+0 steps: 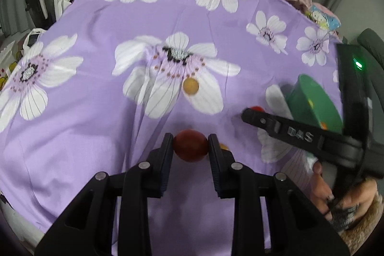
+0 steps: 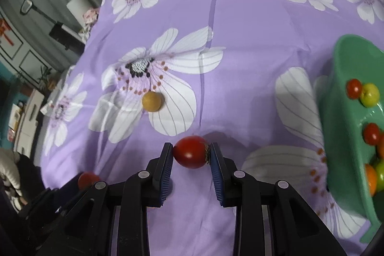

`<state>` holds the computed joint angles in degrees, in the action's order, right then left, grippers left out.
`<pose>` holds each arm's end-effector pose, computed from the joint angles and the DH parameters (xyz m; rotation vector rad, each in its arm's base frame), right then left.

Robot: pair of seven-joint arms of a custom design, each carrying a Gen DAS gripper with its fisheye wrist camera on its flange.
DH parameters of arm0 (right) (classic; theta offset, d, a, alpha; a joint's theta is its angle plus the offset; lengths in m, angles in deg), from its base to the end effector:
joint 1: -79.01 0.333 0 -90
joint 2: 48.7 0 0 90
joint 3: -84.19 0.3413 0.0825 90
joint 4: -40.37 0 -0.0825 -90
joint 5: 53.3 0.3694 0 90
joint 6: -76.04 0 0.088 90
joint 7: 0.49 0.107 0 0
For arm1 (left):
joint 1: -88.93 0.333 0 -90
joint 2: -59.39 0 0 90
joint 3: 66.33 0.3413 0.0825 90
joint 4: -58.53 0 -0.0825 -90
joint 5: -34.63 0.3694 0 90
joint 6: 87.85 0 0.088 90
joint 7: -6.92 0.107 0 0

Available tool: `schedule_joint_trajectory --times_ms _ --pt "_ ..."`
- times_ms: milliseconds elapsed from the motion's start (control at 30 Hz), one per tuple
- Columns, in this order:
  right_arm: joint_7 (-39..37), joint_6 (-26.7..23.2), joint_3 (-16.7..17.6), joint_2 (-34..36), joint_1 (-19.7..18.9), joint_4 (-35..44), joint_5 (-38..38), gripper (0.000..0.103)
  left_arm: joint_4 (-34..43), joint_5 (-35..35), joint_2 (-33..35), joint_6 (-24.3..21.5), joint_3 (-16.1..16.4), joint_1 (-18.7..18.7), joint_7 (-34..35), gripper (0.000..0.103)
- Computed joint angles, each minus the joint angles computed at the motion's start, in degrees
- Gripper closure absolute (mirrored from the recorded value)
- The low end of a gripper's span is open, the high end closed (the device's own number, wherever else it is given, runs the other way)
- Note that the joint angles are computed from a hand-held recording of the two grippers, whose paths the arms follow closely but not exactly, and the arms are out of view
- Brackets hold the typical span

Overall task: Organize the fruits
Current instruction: 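Close the right gripper on the second red cherry tomato, then carry the second cherry tomato in the right gripper over the bowl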

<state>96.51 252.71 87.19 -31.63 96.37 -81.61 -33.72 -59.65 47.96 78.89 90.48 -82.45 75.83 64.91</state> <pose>0.5867 0.1863 0.3758 -1.6699 1.8624 -0.2753 0.5527 -0.3140 0.3937 -1.8305 2.0873 -1.0196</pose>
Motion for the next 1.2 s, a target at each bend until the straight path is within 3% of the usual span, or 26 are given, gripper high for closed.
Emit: schedule_joint_trajectory --times_ms 133,300,400,467,533,600,667,700,833,1033,1100,1200 --pt "-0.49 3.77 0.67 -2.97 -0.31 -3.23 0.98 0.07 0.22 -0.8 -0.39 0.51 -1.16 0.72 0.13 0.074" --pt "0.73 8.16 -1.39 -5.82 2.04 -6.67 0.42 0.07 1.01 1.67 -1.43 2.09 2.66 -3.26 -2.08 0.074" --pt "2.02 10.13 -4.62 -6.24 5.23 -7.47 -0.02 0.07 2.68 3.08 -1.18 2.49 4.15 -4.81 -3.48 0.074" --pt "1.25 10.77 -2.06 -6.45 2.75 -7.73 0.36 0.07 4.21 3.37 -0.77 2.39 3.57 -4.46 -3.38 0.074" --pt "0.81 11.49 -1.5 -6.8 2.19 -8.15 0.74 0.07 5.88 4.85 -0.62 2.95 6.22 -6.94 -4.83 0.074" --pt "1.01 12.2 -8.59 -6.94 9.05 -8.46 1.58 0.07 7.21 6.59 -0.65 3.73 9.21 -9.72 -6.75 0.074" --pt "0.34 13.07 -13.31 -7.37 13.67 -9.21 2.93 0.07 8.19 7.29 -0.45 4.06 8.53 -9.32 -6.77 0.074" --pt "-0.24 13.29 -13.55 -7.58 13.94 -9.45 3.53 0.07 8.89 7.38 -0.23 3.91 7.64 -8.79 -6.45 0.074" --pt "-0.5 14.84 -3.97 -8.61 4.07 -10.64 3.33 0.07 12.01 5.98 1.54 2.46 2.02 -5.06 -3.58 0.074" --pt "3.5 17.83 4.58 -10.6 -5.81 -13.61 -0.83 0.07 14.31 4.93 3.62 3.84 -0.73 -4.29 -0.82 0.074" --pt "2.37 18.58 2.5 -11.22 -3.75 -14.22 0.72 0.07 15.02 4.39 4.42 3.29 -2.94 -3.08 0.83 0.074" --pt "-2.85 20.05 -1.3 -12.14 0.88 -14.92 7.99 0.07 15.1 4.16 4.76 3.72 -2.58 -4.11 1.67 0.074"
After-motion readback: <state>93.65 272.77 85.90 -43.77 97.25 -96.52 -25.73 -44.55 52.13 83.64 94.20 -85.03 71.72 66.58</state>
